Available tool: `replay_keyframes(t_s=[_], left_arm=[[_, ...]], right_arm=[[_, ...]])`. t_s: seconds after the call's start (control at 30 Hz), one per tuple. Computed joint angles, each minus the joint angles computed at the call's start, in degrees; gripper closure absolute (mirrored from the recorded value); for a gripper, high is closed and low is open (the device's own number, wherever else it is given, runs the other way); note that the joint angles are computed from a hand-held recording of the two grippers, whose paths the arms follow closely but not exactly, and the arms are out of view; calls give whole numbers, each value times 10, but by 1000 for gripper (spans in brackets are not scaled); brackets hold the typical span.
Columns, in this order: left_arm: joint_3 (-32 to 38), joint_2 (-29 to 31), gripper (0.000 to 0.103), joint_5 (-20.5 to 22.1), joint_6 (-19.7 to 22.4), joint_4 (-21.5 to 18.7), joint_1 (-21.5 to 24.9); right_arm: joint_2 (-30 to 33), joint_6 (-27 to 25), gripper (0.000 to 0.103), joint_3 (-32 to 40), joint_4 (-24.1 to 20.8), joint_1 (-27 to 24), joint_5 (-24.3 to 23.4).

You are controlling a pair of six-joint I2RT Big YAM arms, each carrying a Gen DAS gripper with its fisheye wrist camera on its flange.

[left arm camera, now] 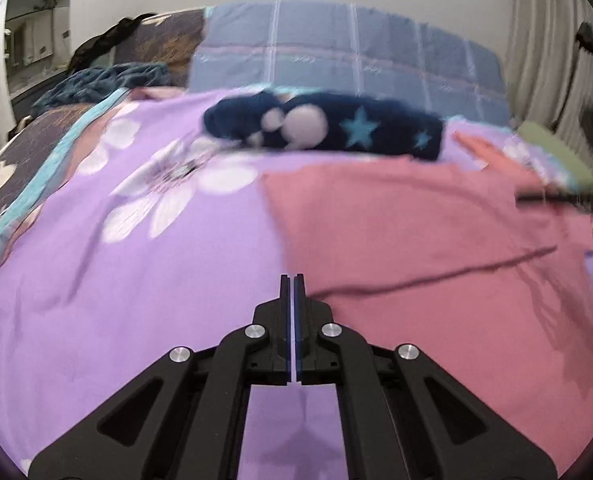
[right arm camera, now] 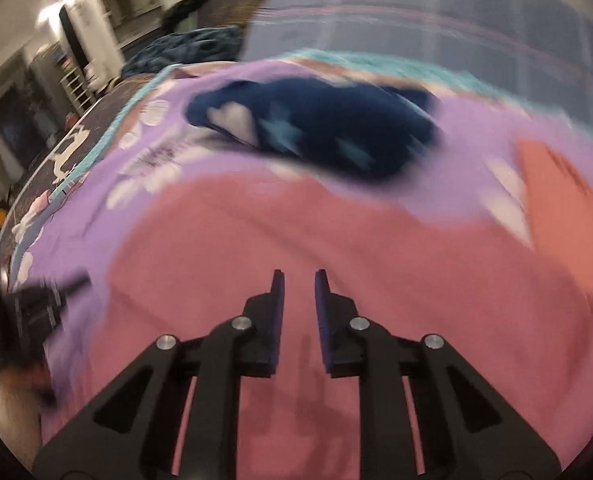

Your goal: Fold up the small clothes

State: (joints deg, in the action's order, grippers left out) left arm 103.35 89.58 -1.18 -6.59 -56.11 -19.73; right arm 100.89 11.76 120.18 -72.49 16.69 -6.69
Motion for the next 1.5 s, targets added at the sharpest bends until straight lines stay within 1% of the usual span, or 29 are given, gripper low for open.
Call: replay_keyframes(t_s=[0.03,0.1,0.13,0.17,0.2,0.23,0.3,0.4,0.47,0.53,0.57,0.6,0.67,0.7,0.73,0.8,0.83,0.87,0.93,1.0,1.07,1.13,1.17,1.2,1.23,1.3,1.37,1.4,1.5], left_arm=[[21,13,96,19,5,-6,-6],[61,42,82,22,11,-31,-18],[89,64,73,14,17,-54,-28],[130,97,70,-2,30,-94,-39],[166,130,70,-28,33,-135,-48],[173,150,69,-52,32,-148,-54],[152,142,68,-98,44,-112,-69],[158,144,68,-141,51,-123,-82],[157,138,69,-151,43,-127,-85],[160,131,69,-131,35,-122,-90],[161,126,69,-110,30,-111,-94],[169,128,68,-103,25,-104,-102],[210,154,65,-98,19,-115,-121],[237,173,64,-93,17,-127,-129],[266,196,61,-85,17,-142,-138],[304,229,57,-93,25,-165,-151],[318,246,52,-107,28,-177,-156],[310,249,47,-128,27,-164,-161],[306,247,47,-126,21,-160,-160],[291,238,47,-109,13,-149,-154],[289,237,46,-93,4,-146,-150],[288,237,45,-100,7,-146,-152],[287,237,44,-110,10,-145,-155],[288,238,43,-121,12,-146,-158],[288,238,42,-130,14,-146,-160],[289,239,42,-130,15,-145,-159],[287,238,42,-121,11,-144,-156],[286,237,42,-117,9,-143,-154],[280,233,42,-113,8,-137,-154]], right_arm=[[-24,8,89,-40,16,-10,1],[-68,47,89,-122,44,-43,-16],[-71,60,89,-137,43,-51,-17],[-73,72,95,-156,42,-60,-11],[-84,74,103,-185,70,-67,-24],[-91,76,103,-202,89,-71,-36],[-101,88,103,-219,111,-76,-54],[-111,106,103,-224,113,-78,-58],[-142,118,98,-246,141,-84,-54],[-167,110,96,-267,167,-94,-74],[-169,97,96,-266,161,-98,-95],[-159,80,96,-254,133,-97,-95],[-138,61,97,-240,77,-90,-34],[-141,67,102,-249,83,-93,-40],[-150,78,102,-263,94,-101,-57],[-181,113,99,-287,109,-117,-79],[-212,123,95,-309,131,-130,-77],[-238,124,93,-326,146,-144,-68],[-277,126,80,-350,158,-178,-55],[-322,137,76,-381,166,-252,-62],[-347,175,74,-399,164,-339,-72],[-358,220,74,-413,163,-409,-85],[-365,250,74,-425,171,-456,-110],[-368,267,72,-432,174,-480,-123],[-370,281,61,-438,177,-496,-131],[-380,324,53,-467,205,-528,-150],[-374,337,54,-482,226,-542,-175],[-374,337,54,-485,238,-542,-171],[-362,326,56,-481,255,-519,-122]])
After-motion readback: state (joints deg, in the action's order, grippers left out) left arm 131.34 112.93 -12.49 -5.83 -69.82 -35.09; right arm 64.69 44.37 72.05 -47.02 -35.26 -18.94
